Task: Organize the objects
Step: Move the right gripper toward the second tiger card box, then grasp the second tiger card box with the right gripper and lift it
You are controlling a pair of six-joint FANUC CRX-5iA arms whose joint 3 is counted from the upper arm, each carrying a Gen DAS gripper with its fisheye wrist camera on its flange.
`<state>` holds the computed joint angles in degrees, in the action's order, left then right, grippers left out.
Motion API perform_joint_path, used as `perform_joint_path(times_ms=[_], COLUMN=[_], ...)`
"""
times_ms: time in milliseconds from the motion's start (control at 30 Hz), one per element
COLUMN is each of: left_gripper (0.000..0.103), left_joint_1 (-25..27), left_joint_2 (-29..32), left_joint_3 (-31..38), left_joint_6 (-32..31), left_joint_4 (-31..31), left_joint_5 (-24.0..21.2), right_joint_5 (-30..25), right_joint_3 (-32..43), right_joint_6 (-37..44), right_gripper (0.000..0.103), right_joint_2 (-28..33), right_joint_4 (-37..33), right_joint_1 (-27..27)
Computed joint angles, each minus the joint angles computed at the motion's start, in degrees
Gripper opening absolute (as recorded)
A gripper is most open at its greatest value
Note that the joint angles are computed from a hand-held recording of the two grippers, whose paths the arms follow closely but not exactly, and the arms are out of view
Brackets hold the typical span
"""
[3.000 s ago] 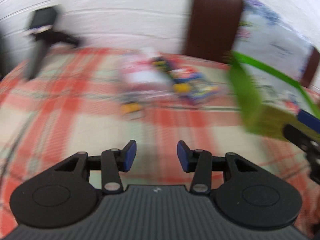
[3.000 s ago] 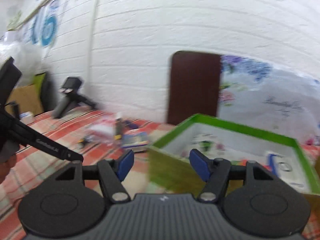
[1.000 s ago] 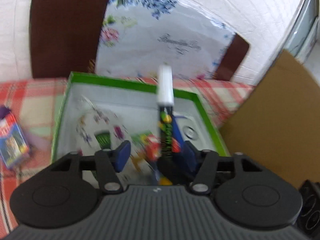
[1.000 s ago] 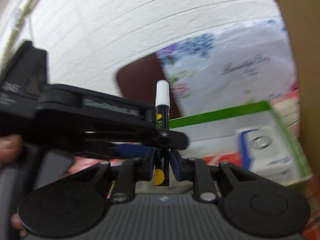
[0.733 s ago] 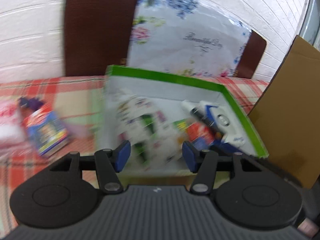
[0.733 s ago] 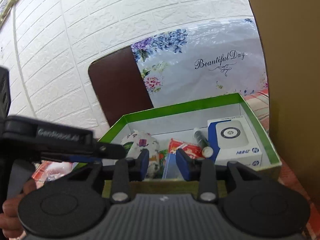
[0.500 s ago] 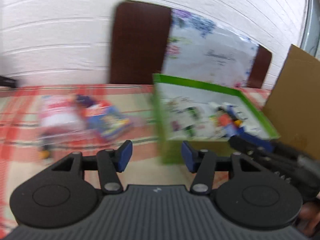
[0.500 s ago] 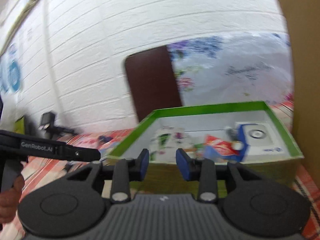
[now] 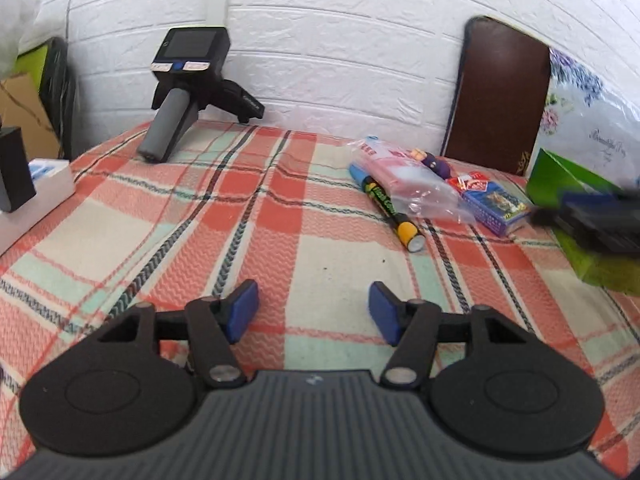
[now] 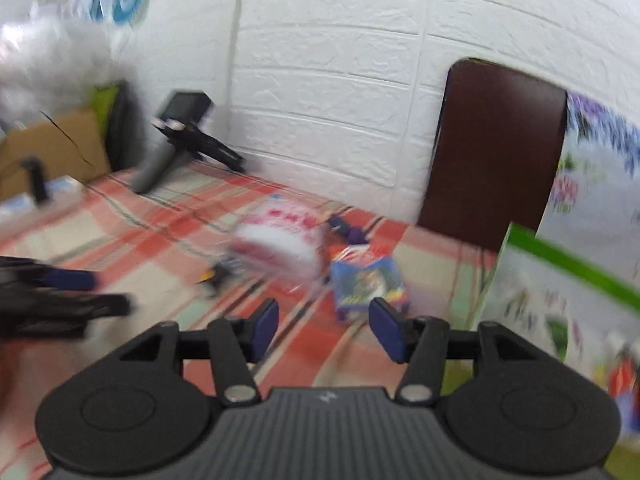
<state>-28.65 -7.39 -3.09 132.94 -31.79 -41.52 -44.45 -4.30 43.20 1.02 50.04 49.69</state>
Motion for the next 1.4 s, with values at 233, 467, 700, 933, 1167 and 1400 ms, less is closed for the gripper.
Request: perform_joint_path(times_ms=[233,467,700,933,1167,1400], left_gripper=[0.072,0.072,0.073,0.073,0.08,0.082], left_joint_1=[3.6,3.6,3.9,0.1,2.0,3.7], left_joint_2=[-2.6,-2.6,-2.5,-1.1,-1.8,-2.2], left_joint_3=[-4.9,-5.0,-4.9,-1.3,-3.3,-4.7], left_joint_6=[-1.4,-1.1,-2.5,0.0,-2.2,-4.1], left_joint_4=[5.7,5.9,7.0,1.7,4.7,7.9], left_joint_5=[7.3,7.6,7.3,0.9,4.2,6.8], right_joint_5=[-10.6,-12.4,-7.9,-2.6,-19.7,-20.9], right_joint_3=[17.5,18.3,7.8,-0.4,28.7,30.2], right_joint_6=[11.2,14.5,14.9,9.4,20.0,19.4], right_gripper=[0.066,0.066,0.004,0.038,0.065,0.06], right_joint_2=[13.8,13.1,2.7,-1.6,15.1,16.1], right_joint_4=[-7.2,-13.8,-17.8,-7.2,-24.4,-29.7], right_joint_1=[-2.9,-3.2,1.1,2.0,-5.0,-6.0])
